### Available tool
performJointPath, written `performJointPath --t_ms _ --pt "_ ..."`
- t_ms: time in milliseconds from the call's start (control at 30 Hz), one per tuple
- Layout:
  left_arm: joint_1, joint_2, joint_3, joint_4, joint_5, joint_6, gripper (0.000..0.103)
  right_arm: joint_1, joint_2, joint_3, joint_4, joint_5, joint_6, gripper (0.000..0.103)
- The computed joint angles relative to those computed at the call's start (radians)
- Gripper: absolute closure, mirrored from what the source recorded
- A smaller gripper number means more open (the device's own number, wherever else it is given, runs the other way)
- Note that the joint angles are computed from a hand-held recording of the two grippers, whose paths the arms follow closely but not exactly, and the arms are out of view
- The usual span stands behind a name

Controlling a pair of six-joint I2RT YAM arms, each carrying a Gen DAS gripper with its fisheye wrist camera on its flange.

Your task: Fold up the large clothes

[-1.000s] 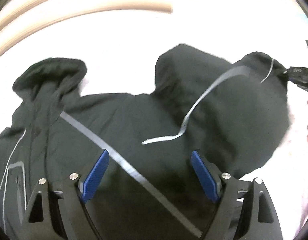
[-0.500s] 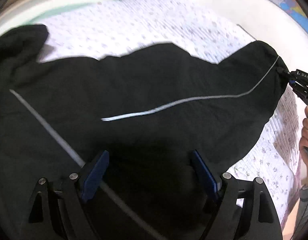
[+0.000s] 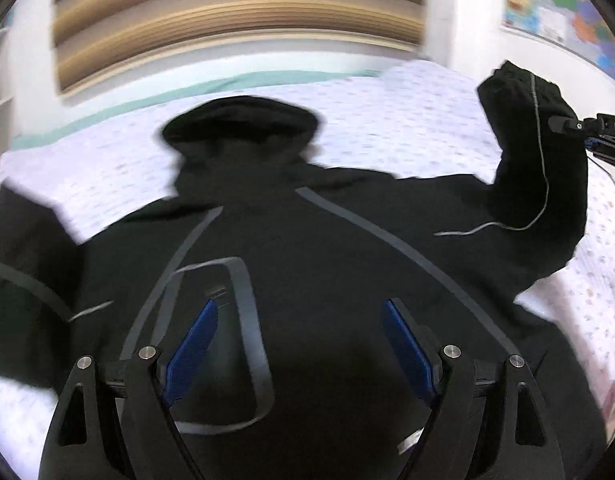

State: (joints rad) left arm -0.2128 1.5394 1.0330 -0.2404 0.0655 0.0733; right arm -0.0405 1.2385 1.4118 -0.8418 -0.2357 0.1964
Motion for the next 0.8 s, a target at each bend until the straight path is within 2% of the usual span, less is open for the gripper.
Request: performJointPath --t_ms 133,200,233,333,467,533,600,667,733,800 --pt "0.141 -0.048 -0.121 0.075 0.023 0.034 0.018 0.373 0.121 0.029 0.043 0.225 0.110 0.089" --pt "0.156 -0.030 -0.168 0.158 0.019 0.007 0.018 0.491 0.199 0.035 0.080 0.292 0.141 0.089" --pt "0.174 -0.014 -0.193 0.207 0.032 0.003 0.018 0.520 0.235 0.034 0.103 0.302 0.145 0.089" --pt "0.203 0.032 -0.215 0.241 0.079 -0.012 0.018 0.633 0.355 0.058 0.147 0.378 0.182 0.089" --pt "0.245 -0.002 -0.250 0.267 0.140 -0.027 0.018 0.683 0.527 0.120 0.165 0.379 0.226 0.087" --pt "0.263 -0.012 -0.248 0.260 0.169 -0.048 0.018 0.699 0.583 0.122 0.179 0.393 0.238 0.085" --pt "0.281 -0.014 -0.224 0.219 0.206 -0.060 0.018 0.712 0.646 0.144 0.168 0.390 0.249 0.075" --pt "0.300 -0.006 -0.187 0.159 0.248 -0.047 0.018 0.714 0.663 0.150 0.157 0.389 0.234 0.072" --pt "0.316 0.003 -0.138 0.080 0.304 -0.031 0.018 0.718 0.640 0.142 0.150 0.387 0.211 0.065" --pt "0.339 0.039 -0.061 -0.021 0.402 -0.008 0.018 0.714 0.551 0.084 0.174 0.370 0.205 0.055"
